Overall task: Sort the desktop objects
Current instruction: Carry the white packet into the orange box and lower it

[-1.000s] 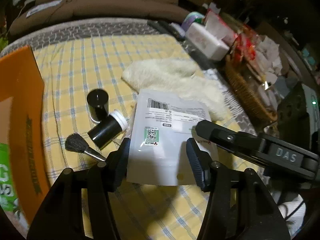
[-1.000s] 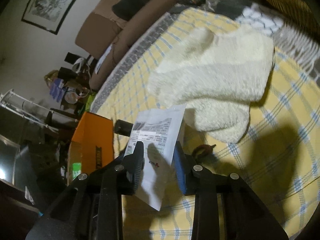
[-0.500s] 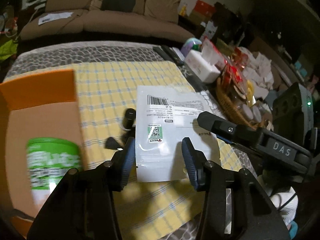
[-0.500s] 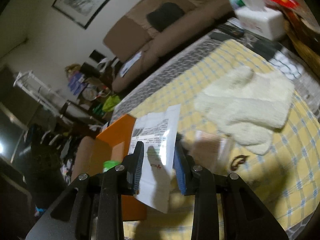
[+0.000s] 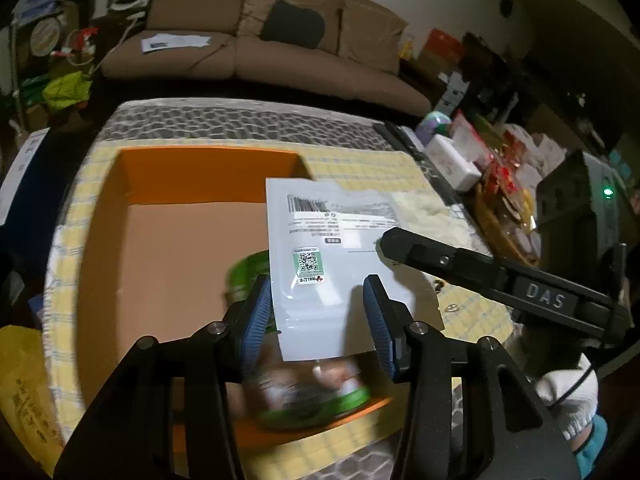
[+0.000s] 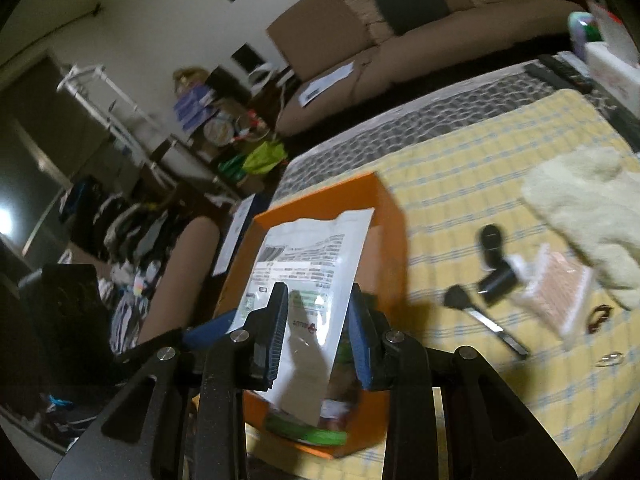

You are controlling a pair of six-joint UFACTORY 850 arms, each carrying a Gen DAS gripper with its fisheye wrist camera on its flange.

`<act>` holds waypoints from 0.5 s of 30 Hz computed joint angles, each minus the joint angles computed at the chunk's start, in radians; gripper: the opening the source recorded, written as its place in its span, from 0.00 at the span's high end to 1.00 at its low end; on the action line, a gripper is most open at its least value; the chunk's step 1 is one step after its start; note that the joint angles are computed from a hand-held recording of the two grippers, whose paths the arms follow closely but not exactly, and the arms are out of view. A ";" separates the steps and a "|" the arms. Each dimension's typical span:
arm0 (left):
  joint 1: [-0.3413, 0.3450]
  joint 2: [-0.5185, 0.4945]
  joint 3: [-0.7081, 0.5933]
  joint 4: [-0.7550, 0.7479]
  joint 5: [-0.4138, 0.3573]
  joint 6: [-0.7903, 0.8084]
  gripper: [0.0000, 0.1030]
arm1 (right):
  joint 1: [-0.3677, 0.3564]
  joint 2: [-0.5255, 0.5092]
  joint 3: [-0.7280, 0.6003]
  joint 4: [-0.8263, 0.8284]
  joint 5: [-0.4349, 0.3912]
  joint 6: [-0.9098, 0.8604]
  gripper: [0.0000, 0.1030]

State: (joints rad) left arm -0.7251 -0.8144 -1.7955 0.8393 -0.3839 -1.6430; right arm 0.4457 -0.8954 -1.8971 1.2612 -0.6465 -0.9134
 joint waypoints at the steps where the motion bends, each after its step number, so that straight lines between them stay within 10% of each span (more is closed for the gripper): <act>1: 0.001 0.026 0.045 0.051 0.008 -0.055 0.58 | 0.012 -0.015 -0.021 -0.016 -0.006 0.017 0.71; 15: 0.029 0.201 0.416 0.619 0.062 -0.732 0.58 | 0.128 -0.129 -0.176 -0.195 -0.010 0.088 0.70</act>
